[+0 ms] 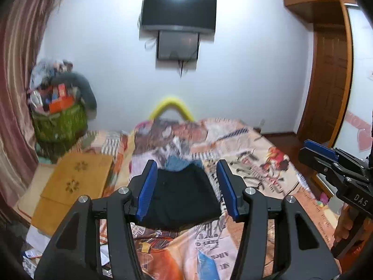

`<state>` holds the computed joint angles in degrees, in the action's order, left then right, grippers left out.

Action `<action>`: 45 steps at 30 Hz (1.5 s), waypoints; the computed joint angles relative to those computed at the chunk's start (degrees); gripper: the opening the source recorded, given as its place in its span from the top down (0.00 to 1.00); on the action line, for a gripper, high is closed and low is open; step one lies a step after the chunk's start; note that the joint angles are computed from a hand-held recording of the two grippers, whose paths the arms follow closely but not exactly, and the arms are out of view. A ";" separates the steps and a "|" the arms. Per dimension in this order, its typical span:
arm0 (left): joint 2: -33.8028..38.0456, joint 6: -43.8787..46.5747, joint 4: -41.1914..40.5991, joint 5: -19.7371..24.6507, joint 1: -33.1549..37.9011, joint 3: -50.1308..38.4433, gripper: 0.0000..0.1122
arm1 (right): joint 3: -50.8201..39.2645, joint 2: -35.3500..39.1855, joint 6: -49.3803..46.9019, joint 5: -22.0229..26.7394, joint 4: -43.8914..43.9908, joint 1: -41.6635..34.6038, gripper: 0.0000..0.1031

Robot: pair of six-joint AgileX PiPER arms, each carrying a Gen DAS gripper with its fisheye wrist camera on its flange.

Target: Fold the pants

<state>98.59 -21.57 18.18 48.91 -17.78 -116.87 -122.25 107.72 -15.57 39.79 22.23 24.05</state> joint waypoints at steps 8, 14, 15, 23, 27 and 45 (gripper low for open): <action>-13.34 -19.09 26.51 0.89 -16.75 13.30 0.53 | 21.29 -18.19 -7.79 -9.59 6.53 0.54 0.64; -18.81 -32.32 42.58 6.63 -28.54 20.35 0.37 | 29.96 -25.09 -4.39 -14.46 2.38 3.00 0.56; -19.59 -33.72 43.71 7.07 -29.63 21.36 0.31 | 30.83 -25.87 -3.52 -14.98 1.39 3.39 0.47; -23.00 -38.40 47.70 8.97 -33.13 25.74 0.09 | 33.00 -28.02 13.75 -17.92 -17.64 7.52 0.10; -23.73 -39.30 48.63 9.91 -34.32 26.74 0.09 | 34.26 -28.87 19.48 -18.33 -24.29 9.04 0.01; -23.57 -40.21 47.60 8.90 -33.41 28.07 0.09 | 37.82 -31.02 20.12 -19.07 -23.52 8.47 0.01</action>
<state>75.02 -61.78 65.78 57.80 -51.19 -88.79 -84.43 76.70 4.55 20.72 -1.28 32.53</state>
